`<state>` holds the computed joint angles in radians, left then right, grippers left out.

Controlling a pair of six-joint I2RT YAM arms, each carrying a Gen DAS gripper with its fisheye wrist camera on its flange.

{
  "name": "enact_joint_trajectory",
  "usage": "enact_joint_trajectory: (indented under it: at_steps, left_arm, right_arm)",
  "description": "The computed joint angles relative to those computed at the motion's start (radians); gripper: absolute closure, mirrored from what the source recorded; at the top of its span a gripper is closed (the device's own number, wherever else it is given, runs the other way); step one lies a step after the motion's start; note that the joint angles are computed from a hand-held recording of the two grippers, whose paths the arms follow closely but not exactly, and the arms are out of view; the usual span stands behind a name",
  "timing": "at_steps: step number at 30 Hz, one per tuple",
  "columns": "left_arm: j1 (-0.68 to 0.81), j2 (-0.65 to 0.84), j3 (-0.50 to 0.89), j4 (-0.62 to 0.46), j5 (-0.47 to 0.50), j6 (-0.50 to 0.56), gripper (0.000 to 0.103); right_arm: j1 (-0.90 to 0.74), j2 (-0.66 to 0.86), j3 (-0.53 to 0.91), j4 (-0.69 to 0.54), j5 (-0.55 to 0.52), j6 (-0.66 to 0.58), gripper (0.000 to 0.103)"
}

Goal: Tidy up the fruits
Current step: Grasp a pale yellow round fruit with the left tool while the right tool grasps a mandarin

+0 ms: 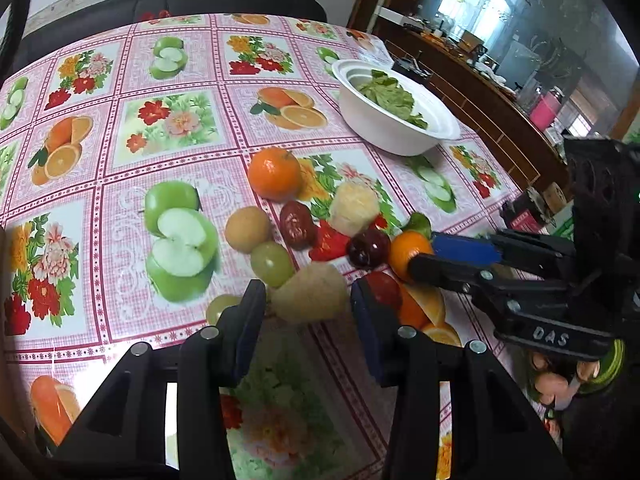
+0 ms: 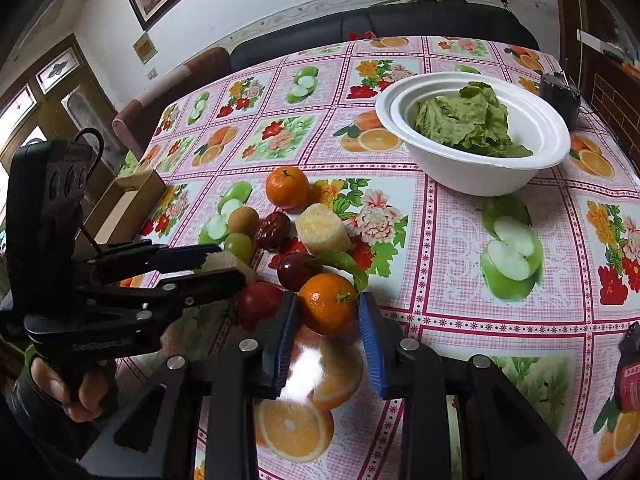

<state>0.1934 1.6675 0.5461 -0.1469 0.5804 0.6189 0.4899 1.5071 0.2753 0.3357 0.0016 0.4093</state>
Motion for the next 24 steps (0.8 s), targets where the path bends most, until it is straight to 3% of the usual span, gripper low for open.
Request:
enact_joint_trajectory:
  at_steps: [6,10,17,24]
  left_arm:
    - [-0.025,0.023,0.023,0.023,-0.016,-0.045,0.060]
    - [-0.074,0.001,-0.002,0.087,-0.081,-0.095,0.059]
    - [-0.011,0.006,-0.010,0.045,-0.018,-0.045,0.068]
    - [0.009,-0.063,-0.056,0.026,-0.013,-0.018,0.069]
  right_arm:
    - [0.000,0.029,0.011,0.017,-0.002,-0.003,0.066]
    - [0.009,0.030,0.016,0.004,0.003,0.002,0.068]
    - [-0.008,-0.104,-0.064,-0.031,-0.013,0.042,0.068]
    - [0.032,-0.259,-0.116,-0.113,0.010,0.096,0.069]
